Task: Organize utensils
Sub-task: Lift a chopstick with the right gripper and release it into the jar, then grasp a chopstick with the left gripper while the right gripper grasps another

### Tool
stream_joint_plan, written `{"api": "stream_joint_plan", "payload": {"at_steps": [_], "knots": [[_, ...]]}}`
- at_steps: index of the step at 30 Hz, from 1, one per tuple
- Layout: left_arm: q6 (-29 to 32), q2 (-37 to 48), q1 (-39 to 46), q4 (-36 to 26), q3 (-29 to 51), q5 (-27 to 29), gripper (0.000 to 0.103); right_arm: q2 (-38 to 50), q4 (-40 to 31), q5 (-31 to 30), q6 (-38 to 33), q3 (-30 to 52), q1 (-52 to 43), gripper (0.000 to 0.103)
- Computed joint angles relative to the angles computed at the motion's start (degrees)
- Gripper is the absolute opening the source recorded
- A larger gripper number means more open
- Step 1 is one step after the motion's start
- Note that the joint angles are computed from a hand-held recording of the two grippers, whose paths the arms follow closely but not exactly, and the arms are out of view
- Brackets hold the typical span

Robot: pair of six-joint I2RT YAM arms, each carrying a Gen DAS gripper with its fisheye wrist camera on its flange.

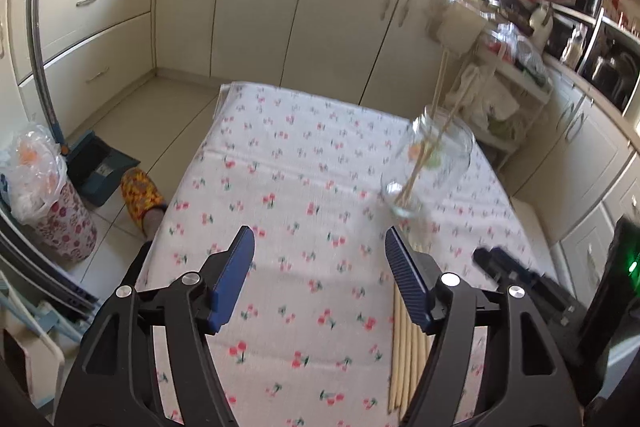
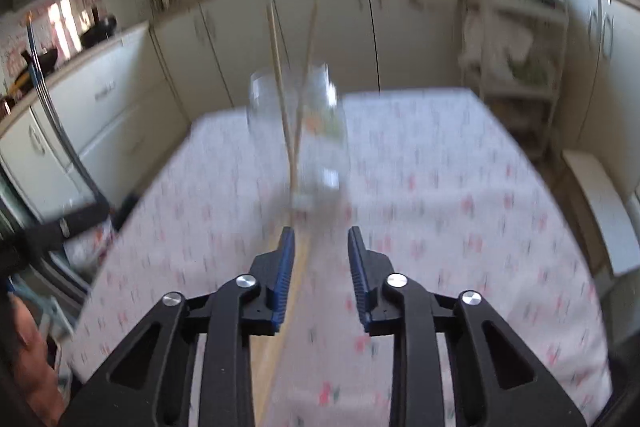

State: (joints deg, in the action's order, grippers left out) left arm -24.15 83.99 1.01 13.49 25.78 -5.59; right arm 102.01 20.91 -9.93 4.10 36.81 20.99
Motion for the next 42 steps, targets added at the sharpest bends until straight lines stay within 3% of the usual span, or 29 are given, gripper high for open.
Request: {"api": "stream_joint_plan", "payload": {"at_steps": [5,12,15,19,33,42], "knots": [[-0.22,-0.35,-1.17,-2.07,-0.84,-0.68,0.066,5.48,-4.62,0.00,0.02,3.68,2.40,0.013],[0.11,0.87,-1.71,-2.35,-0.77,-0.60,0.068,8.67,-5.13,1.20,-0.92,5.66,4.46,0.012],[-0.02,2.50,-2.03,-2.33,0.15,-0.23,0.068,9.50,-7.22,-1.30,-0.17,7.45,3.70,0.012],[0.52,4.08,-2.46,-1.90,1.12,-0.03,0.069,9.47,-8.11,1.32,-2.88,7.70,4.47,0.009],[4.89,25.83,-6.92,-2.53,17.20,-1.15,0.068,8.85,-10.68,-1.22,-7.08,7.83,-1.93,0.006],[4.65,31.71,-8.45,-5.60,22.86,-4.39,0.068,9.43,-9.22,-4.58,-6.83,7.51,-3.59,0.006]]}}
